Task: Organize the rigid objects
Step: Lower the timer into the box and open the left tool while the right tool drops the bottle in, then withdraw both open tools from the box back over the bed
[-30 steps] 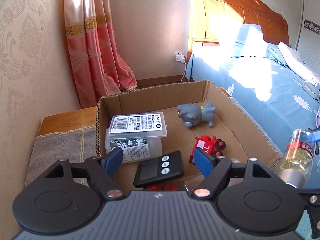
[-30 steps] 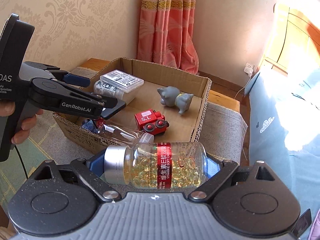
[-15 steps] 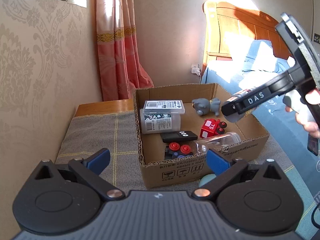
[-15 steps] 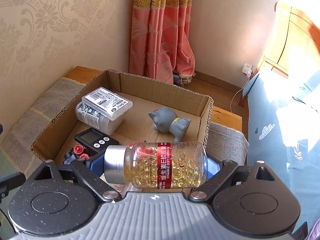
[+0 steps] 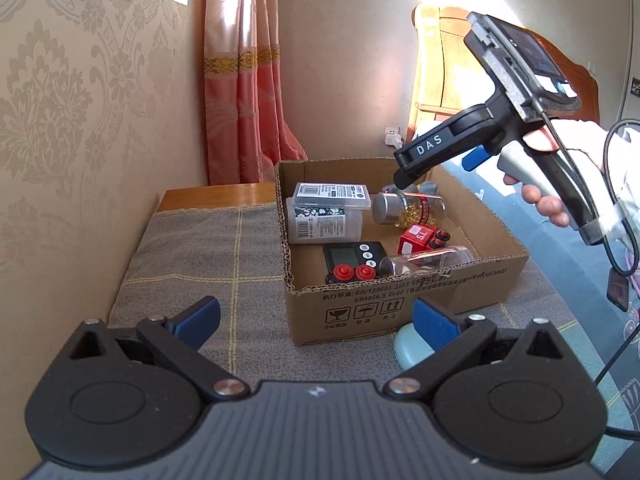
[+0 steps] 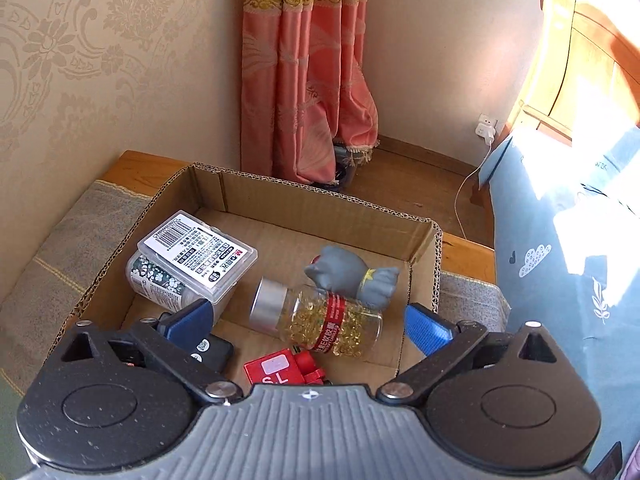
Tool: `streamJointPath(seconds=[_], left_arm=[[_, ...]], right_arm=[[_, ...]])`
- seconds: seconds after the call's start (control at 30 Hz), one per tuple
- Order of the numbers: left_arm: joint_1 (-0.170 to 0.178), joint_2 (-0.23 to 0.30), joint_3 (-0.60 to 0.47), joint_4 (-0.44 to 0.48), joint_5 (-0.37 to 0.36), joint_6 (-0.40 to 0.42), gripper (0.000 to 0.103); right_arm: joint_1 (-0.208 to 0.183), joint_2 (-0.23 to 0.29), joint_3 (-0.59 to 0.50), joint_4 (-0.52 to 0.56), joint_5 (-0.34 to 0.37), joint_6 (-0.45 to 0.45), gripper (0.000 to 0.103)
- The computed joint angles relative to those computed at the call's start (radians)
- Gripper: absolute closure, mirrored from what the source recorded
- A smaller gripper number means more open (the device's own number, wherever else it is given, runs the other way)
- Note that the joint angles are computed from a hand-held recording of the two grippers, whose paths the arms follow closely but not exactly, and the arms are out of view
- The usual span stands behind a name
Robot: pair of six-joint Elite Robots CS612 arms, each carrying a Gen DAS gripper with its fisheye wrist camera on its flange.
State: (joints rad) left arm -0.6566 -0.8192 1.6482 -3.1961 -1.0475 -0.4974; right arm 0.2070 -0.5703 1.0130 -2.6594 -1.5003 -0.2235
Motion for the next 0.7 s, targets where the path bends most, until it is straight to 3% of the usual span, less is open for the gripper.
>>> streamJointPath(seconds=[0.4,0.7], left_arm=[[-0.015,-0.024,0.028,0.028,0.092,-0.016,0.001],[-0.02,-0.032,0.054,0.084,0.126,-0.059,0.001]], right_arm=[[-0.005,-0.115,0.214,-0.141,0.063,-0.049,0.0],[-0.015,-0.192,0.429,-0.31,0.076,-0.001,0.0]])
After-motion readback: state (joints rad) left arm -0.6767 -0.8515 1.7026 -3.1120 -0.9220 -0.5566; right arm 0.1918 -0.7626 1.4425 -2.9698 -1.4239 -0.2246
